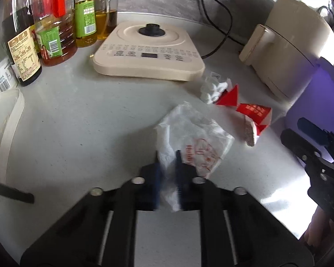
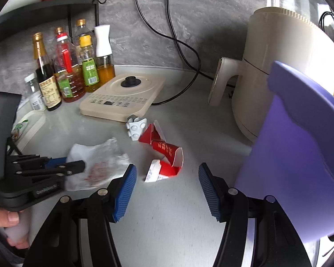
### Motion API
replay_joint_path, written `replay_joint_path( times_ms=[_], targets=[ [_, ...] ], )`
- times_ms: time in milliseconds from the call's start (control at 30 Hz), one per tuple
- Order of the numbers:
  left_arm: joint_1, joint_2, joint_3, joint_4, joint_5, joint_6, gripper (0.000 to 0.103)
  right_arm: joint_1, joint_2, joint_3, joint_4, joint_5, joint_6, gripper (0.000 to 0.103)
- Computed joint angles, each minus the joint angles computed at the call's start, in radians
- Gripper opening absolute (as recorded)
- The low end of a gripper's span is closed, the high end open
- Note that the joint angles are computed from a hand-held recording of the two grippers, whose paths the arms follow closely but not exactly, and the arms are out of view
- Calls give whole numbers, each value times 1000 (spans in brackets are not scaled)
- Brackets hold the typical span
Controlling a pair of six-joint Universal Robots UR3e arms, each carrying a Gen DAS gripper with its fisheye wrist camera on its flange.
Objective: Collect trash
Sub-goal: 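Move the left tool to the counter and grasp the white printed plastic bag, then grasp the crumpled red paper cup with the right tool while the left tool holds the bag, then carry bag and red cup over the bucket and open both tools to drop them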
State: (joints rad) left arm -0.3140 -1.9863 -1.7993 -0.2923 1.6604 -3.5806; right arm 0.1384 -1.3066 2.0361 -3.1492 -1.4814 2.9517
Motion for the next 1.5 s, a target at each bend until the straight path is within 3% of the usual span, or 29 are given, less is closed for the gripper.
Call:
replay_joint_path(
  times_ms=[233,367,567,633,667,700,767,1100,1500],
  targets=[
    [29,32,-14,9,9,30,7,36,131,-163,57,-48,7,57],
    [30,33,23,-48,-2,57,7,44,191,-239,76,-71,26,58],
    [27,74,21,-70,-8,71,7,47,272,-342,111,-97,36,70],
    [21,86,12,-66,-3,69,7,47,281,-360,140,-99,24,60],
    [18,92,7,-66,1,68,7,38,270,-351,155,-76,22,35],
    [15,102,0,-67,5,65,7,32,261,-349,178,-60,18,17],
    [10,126,-15,-64,11,53,7,31,229,-316,197,-49,4,11],
    [-40,238,-35,-64,104,-8,7,4,-48,-34,86,54,-28,10],
    [-118,325,83,-84,194,26,7,-114,-401,18,196,247,3,10]
  ],
)
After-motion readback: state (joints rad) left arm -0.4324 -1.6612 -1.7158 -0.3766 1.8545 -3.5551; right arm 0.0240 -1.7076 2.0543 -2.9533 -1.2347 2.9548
